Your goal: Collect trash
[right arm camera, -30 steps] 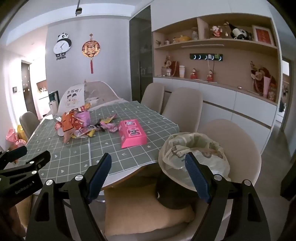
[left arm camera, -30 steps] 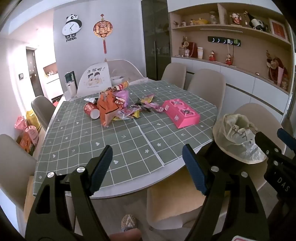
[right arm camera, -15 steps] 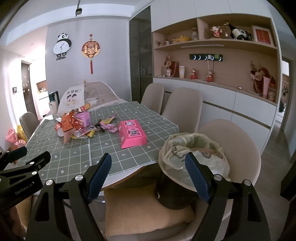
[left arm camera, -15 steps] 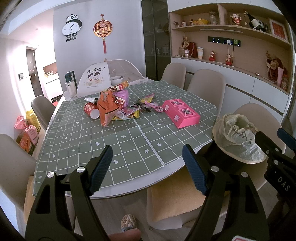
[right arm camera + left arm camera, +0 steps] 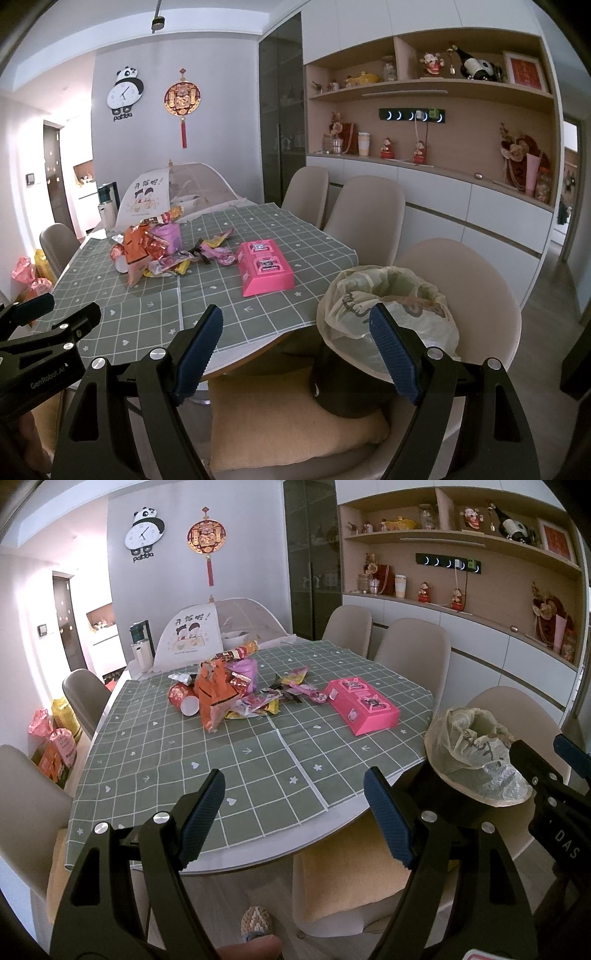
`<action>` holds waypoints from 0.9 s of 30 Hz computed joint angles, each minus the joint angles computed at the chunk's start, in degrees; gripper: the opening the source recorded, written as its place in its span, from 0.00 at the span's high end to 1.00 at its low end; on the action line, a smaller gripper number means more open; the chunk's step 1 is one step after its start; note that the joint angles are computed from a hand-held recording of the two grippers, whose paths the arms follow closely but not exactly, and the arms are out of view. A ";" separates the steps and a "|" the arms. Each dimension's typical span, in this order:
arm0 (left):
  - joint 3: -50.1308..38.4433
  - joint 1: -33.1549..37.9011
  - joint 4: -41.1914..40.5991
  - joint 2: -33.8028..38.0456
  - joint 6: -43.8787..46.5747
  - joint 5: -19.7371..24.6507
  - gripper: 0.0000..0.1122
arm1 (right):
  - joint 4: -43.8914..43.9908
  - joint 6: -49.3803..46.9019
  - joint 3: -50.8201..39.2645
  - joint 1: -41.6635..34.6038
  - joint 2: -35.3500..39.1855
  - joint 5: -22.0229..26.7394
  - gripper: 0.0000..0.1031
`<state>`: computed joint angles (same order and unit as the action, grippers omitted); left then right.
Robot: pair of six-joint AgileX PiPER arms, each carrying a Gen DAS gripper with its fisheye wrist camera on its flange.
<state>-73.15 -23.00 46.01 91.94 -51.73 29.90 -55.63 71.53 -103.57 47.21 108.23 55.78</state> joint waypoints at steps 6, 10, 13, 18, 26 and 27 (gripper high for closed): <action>-0.07 -0.09 0.05 0.03 -0.08 0.12 0.34 | -0.34 0.42 0.30 0.04 0.03 -0.22 0.25; 0.00 -0.02 0.09 0.01 -0.11 0.04 0.34 | -0.39 0.53 0.43 0.01 -0.08 -0.22 0.25; -0.02 -0.02 -0.05 0.02 -0.03 0.05 0.34 | -0.24 0.40 0.44 -0.08 -0.11 -0.27 0.25; -0.07 -0.09 0.02 0.05 -0.13 0.12 0.34 | -0.04 0.55 0.77 -0.29 -0.29 -0.24 0.25; -0.13 -0.27 0.44 0.09 -0.61 0.28 0.34 | -0.01 0.82 0.92 -0.39 -0.29 -0.35 0.25; -0.07 -0.11 0.20 0.07 -0.30 0.15 0.34 | 0.01 0.78 0.95 -0.42 -0.34 -0.40 0.25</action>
